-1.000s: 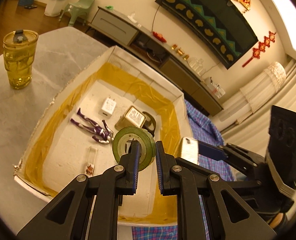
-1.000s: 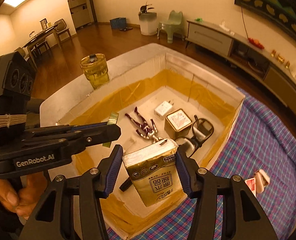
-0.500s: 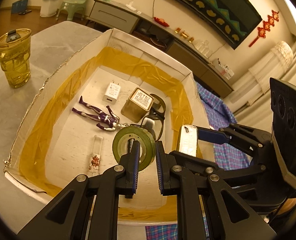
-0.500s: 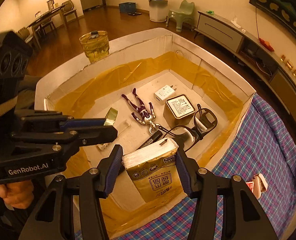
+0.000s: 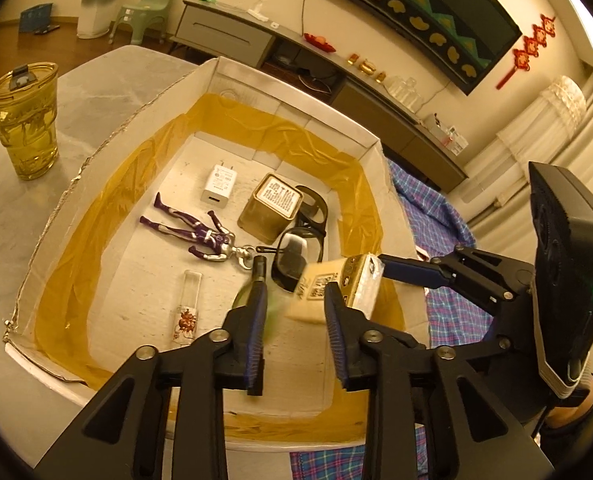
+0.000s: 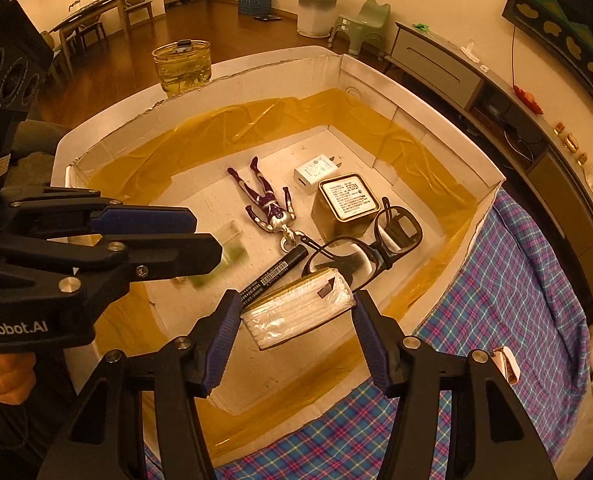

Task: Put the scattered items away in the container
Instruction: 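Open the right tool to drop the tissue pack while the left tool releases the tape roll into the box, then withdraw both open tools from the box toward the stapler on the bed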

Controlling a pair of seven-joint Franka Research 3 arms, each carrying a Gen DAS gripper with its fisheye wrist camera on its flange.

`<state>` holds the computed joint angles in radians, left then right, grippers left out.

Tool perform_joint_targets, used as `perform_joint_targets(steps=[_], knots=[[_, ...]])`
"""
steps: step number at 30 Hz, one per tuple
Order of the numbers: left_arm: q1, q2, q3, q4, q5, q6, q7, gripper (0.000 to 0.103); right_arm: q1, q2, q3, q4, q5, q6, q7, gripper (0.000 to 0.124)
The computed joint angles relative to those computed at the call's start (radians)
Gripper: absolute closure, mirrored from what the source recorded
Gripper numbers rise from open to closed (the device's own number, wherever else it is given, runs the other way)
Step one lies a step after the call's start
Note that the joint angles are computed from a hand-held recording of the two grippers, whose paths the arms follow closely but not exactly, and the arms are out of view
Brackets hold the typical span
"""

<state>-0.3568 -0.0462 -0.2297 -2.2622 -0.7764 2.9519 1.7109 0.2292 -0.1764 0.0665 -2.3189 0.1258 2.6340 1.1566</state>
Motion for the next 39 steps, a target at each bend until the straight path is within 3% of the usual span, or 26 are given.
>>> perform_joint_targets(steps=[5, 21, 29, 34, 39], knots=[[-0.004, -0.002, -0.003, 0.001, -0.005, 0.001, 0.011, 0.059, 0.005, -0.005, -0.002, -0.002, 0.012, -0.006, -0.011, 0.065], [-0.017, -0.008, 0.0, 0.0, -0.088, 0.023, 0.07, 0.058, 0.002, -0.04, -0.002, -0.03, 0.028, 0.003, -0.025, 0.063], [-0.022, -0.011, 0.001, -0.01, -0.06, 0.043, 0.051, 0.057, 0.004, -0.071, 0.001, -0.052, 0.023, 0.007, -0.036, 0.063], [-0.021, -0.017, -0.003, -0.031, 0.03, 0.078, -0.027, 0.057, 0.003, -0.103, -0.003, -0.074, 0.034, 0.007, -0.046, 0.063], [-0.006, -0.041, -0.012, -0.083, 0.258, 0.143, -0.235, 0.057, 0.009, -0.164, -0.013, -0.115, 0.066, 0.014, -0.07, 0.063]])
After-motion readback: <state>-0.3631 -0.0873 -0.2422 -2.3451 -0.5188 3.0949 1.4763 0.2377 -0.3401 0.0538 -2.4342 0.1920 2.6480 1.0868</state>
